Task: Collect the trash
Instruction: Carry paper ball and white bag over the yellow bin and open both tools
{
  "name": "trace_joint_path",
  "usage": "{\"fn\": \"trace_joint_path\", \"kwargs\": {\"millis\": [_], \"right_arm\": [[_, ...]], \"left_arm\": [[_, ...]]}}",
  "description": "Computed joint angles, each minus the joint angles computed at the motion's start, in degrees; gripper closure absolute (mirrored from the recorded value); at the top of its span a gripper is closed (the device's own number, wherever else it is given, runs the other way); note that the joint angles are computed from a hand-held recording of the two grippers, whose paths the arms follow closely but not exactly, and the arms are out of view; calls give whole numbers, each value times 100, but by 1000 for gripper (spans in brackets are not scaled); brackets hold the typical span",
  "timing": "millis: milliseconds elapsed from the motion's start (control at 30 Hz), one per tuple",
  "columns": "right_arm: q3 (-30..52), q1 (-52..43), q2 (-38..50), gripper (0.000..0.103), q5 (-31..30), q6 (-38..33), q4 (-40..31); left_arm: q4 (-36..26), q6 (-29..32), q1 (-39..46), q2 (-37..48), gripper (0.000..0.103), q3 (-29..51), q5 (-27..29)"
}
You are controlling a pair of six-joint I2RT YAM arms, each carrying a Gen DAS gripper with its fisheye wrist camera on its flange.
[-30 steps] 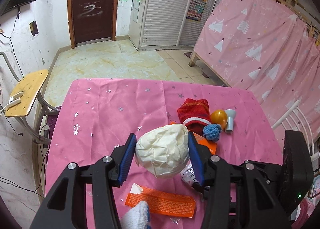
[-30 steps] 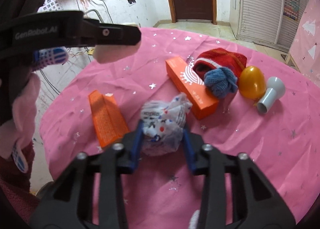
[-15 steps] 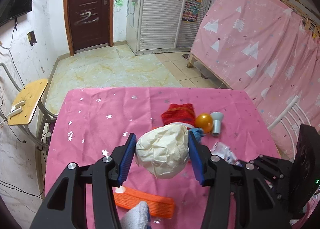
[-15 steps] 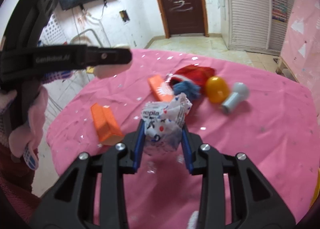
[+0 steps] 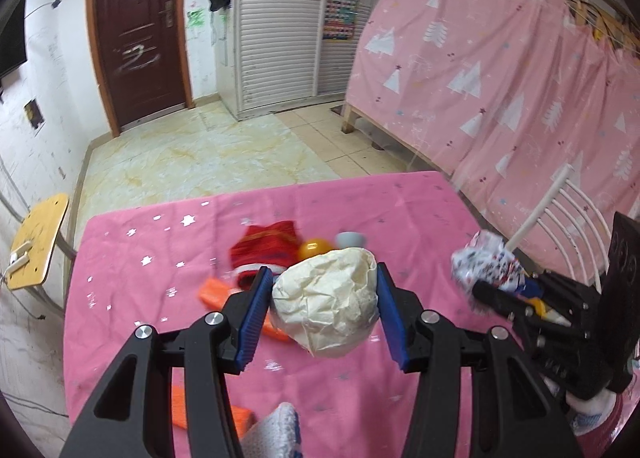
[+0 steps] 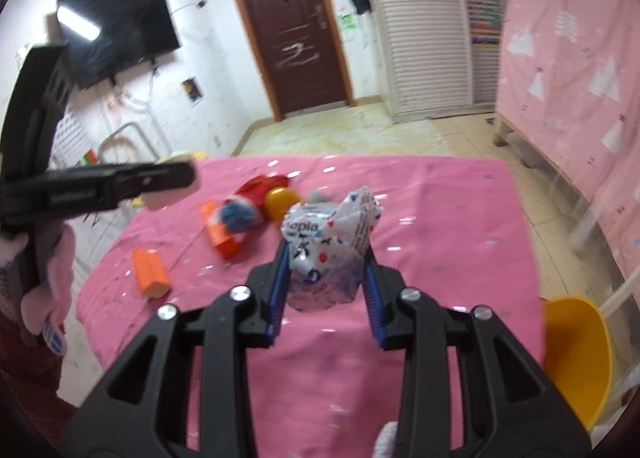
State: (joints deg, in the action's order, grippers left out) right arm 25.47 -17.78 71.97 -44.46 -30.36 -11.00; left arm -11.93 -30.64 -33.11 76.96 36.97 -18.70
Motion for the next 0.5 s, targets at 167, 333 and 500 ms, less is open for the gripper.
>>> {"fn": "trace_joint_path", "kwargs": {"millis": [167, 333, 500], "right_arm": [[456, -1194, 725, 70, -299, -576, -95], [828, -2080, 1435, 70, -384, -936, -69], [1169, -2648, 2108, 70, -183, -1083, 212]], "left_arm": [[-90, -78, -437, 623, 59, 619, -121], [-139, -78, -855, 1317, 59, 1310, -138], [-223, -47, -1246, 2154, 59, 2168, -71]]}}
